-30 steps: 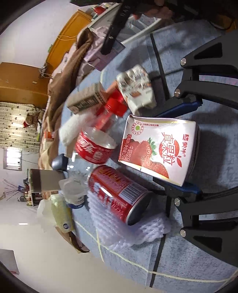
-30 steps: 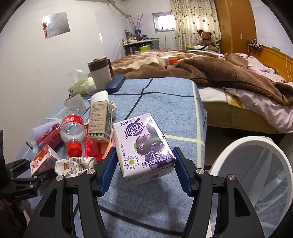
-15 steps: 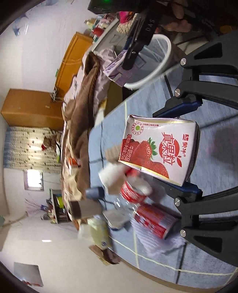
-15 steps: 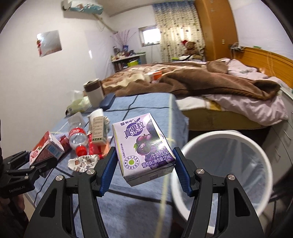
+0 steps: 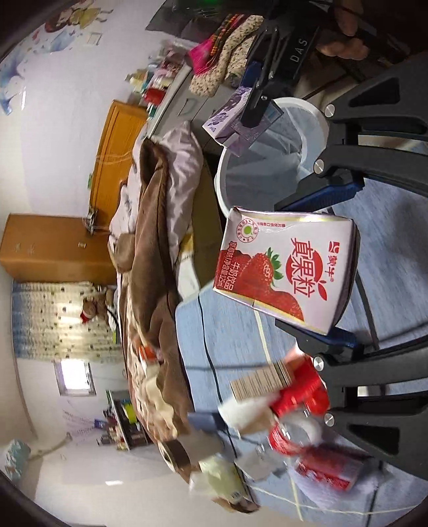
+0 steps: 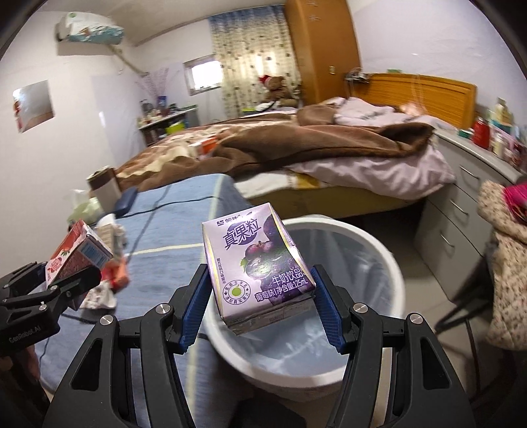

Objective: Collect trash
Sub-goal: 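Carry both cartons over the white wastebasket and open both tools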

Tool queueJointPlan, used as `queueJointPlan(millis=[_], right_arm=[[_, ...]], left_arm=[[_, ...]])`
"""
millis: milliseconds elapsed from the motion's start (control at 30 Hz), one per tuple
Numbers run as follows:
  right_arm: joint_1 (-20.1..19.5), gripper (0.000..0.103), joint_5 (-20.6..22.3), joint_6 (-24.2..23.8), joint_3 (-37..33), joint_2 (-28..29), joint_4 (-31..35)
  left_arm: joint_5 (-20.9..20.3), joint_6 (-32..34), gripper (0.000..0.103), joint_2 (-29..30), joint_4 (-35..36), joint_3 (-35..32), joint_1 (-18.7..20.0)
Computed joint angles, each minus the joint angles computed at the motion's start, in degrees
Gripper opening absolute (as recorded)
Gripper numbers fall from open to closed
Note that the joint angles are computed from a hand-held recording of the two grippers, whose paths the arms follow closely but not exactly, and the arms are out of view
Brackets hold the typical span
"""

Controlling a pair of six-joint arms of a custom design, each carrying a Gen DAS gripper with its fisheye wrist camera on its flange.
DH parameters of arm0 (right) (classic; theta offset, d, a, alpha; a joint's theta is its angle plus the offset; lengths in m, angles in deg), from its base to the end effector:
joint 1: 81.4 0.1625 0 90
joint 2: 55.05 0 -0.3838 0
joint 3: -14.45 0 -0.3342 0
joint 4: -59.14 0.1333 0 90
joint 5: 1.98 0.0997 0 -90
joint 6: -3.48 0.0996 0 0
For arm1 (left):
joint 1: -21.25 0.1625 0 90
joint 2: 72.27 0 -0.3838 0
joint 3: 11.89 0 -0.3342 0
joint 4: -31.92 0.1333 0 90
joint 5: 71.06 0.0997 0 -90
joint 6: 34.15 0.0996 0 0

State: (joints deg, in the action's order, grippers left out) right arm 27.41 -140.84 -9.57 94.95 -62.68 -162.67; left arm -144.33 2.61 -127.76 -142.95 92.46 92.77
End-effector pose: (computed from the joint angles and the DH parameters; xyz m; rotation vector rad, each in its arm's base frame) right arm 0.2443 -0.5363 -0.0543 0.0571 -2.1323 1.2132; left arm -0.0283 -0.5958 0.2085 1.1169 2.4079 -0.7889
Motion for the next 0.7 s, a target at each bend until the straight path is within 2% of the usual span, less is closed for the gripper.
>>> queueJointPlan(millis=[300, 433, 567, 700], right_arm=[[-1.5, 0.062, -5.5, 2.1, 0.4, -0.5, 2.2], [-2.4, 0.062, -5.4, 3.9, 2.1, -1.6, 3.9], [-2.7, 0.063, -8.0, 4.7, 1.1, -1.3, 5.8], [-3.3, 0.063, -7.1, 6.5, 2.4, -2.1, 6.3]], left_arm=[[-2.7, -1.3, 0.063, 4.6, 6.3, -3.3, -2.2], [-2.2, -1.4, 0.063, 6.5, 7.6, -4.5, -2.9], [-2.3, -1.5, 0.063, 8.0, 8.0, -5.7, -2.8], [-2.1, -1.4, 0.067, 9.3, 9.4, -7.1, -2.7]])
